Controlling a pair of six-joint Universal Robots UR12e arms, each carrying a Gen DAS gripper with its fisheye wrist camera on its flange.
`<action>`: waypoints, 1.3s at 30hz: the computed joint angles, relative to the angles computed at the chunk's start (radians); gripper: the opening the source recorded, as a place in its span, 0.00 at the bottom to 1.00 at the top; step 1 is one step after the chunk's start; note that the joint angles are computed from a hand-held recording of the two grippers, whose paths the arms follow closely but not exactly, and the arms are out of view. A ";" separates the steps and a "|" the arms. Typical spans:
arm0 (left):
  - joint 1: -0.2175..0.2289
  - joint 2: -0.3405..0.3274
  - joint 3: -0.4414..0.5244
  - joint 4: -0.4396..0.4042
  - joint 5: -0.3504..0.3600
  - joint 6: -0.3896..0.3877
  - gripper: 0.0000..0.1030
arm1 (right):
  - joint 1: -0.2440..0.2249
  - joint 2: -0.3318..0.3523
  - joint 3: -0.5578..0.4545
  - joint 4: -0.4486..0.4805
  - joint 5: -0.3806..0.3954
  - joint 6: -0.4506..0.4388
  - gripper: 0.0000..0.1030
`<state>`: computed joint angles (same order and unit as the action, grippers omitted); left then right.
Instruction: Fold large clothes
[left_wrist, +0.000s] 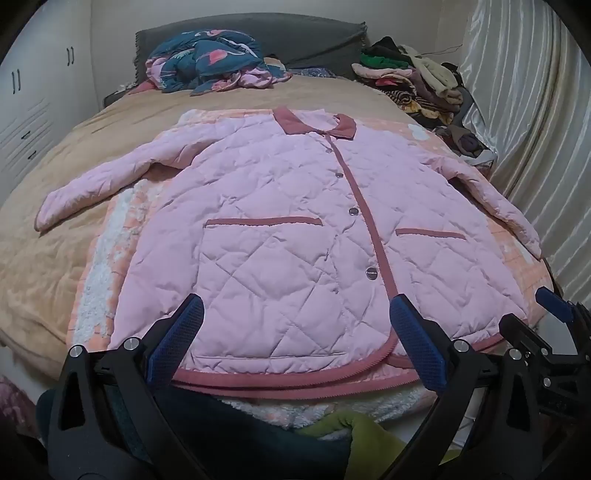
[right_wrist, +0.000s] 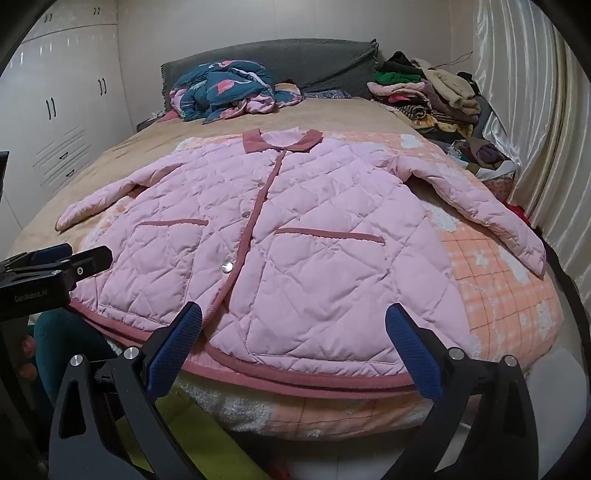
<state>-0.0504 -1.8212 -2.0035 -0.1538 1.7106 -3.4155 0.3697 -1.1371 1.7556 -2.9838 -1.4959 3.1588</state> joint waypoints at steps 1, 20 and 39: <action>-0.003 -0.002 0.000 0.006 0.011 0.009 0.92 | 0.000 0.000 -0.001 0.000 0.000 -0.002 0.96; -0.005 -0.001 0.000 0.017 0.007 0.000 0.92 | 0.005 -0.007 0.015 -0.053 -0.021 -0.005 0.96; -0.002 0.011 -0.007 0.021 -0.004 -0.006 0.92 | 0.006 -0.008 0.015 -0.055 -0.018 -0.007 0.96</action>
<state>-0.0521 -1.8103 -2.0109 -0.1331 1.7071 -3.4217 0.3758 -1.1451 1.7706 -3.0391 -1.5139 3.1523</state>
